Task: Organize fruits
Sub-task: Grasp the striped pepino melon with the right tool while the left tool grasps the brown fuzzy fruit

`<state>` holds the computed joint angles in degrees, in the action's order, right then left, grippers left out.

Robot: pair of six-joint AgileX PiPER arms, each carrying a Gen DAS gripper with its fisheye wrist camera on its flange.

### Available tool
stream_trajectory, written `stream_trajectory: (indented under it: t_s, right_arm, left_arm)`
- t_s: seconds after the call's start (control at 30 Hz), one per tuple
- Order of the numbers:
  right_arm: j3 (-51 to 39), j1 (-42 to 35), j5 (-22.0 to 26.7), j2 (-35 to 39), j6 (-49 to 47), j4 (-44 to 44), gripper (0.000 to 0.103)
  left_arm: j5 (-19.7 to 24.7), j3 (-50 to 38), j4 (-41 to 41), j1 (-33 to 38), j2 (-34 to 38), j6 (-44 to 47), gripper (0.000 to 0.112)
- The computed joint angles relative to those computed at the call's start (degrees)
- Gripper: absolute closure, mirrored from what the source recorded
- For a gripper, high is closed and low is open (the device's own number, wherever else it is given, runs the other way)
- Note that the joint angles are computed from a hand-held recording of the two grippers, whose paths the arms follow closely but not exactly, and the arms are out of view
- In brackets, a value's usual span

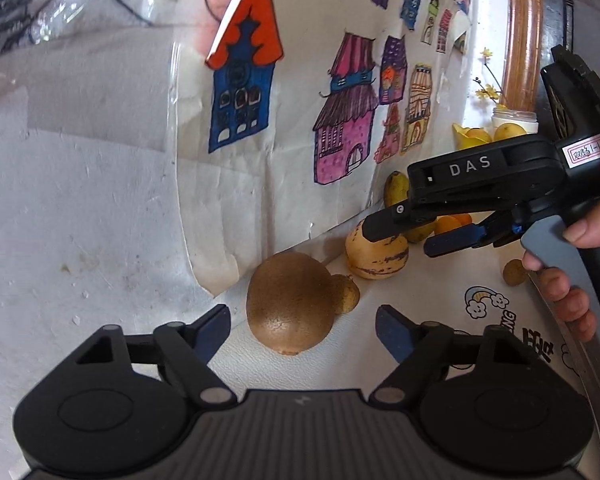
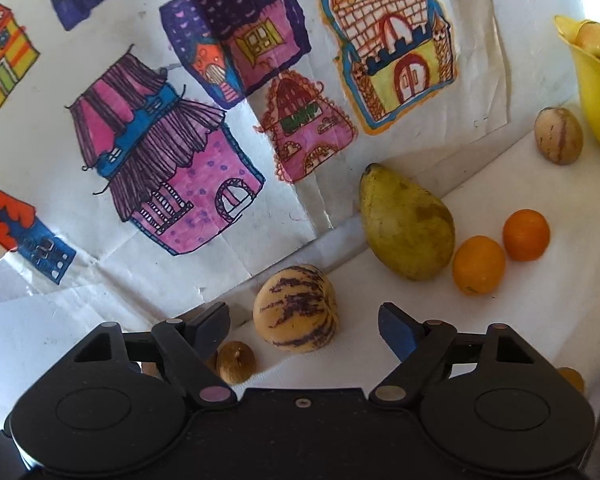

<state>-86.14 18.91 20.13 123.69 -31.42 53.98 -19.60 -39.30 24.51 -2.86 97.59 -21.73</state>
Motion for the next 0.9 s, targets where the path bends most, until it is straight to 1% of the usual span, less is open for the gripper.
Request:
stream_trajectory:
  t_s: [0.17, 0.27, 0.37, 0.43, 0.53, 0.73, 0.83, 0.9]
  right_arm:
    - [-3.3, 0.1, 0.6, 2.7, 1.7, 0.1, 0.027]
    - [-5.1, 0.1, 0.7, 4.7, 2.0, 0.2, 0.031]
    - [-5.3, 0.4, 0.1, 5.2, 4.0, -1.6, 0.034]
    - [-6.1, 0.3, -0.1, 6.0, 3.3, -0.9, 0.035]
    - [-7.1, 0.1, 0.2, 6.7, 3.6, -0.9, 0.038]
    - [-8.5, 0.6, 0.8, 6.9, 7.1, -4.9, 0.041]
    - [-8.0, 1.1, 0.8, 6.4, 7.9, -6.2, 0.045]
    - [-7.8, 1.5, 0.3, 6.1, 10.0, -8.7, 0.048]
  left_arm:
    - [-0.5, -0.6, 3.1, 0.9, 1.0, -4.6, 0.04]
    - [-0.6, -1.2, 4.8, 1.3, 1.7, -6.0, 0.044]
    - [-0.6, -1.7, 6.5, 1.8, 2.4, -7.6, 0.046]
    - [-0.6, -2.0, 7.9, 2.1, 2.8, -8.9, 0.048]
    - [-0.5, -2.5, 8.8, 2.3, 3.3, -10.0, 0.049]
    - [-0.4, -3.4, 10.0, 2.6, 4.3, -12.1, 0.051]
    - [-0.1, -3.8, 8.7, 2.3, 4.6, -11.5, 0.053]
    - [-0.3, -3.9, 9.4, 2.5, 4.7, -12.4, 0.053]
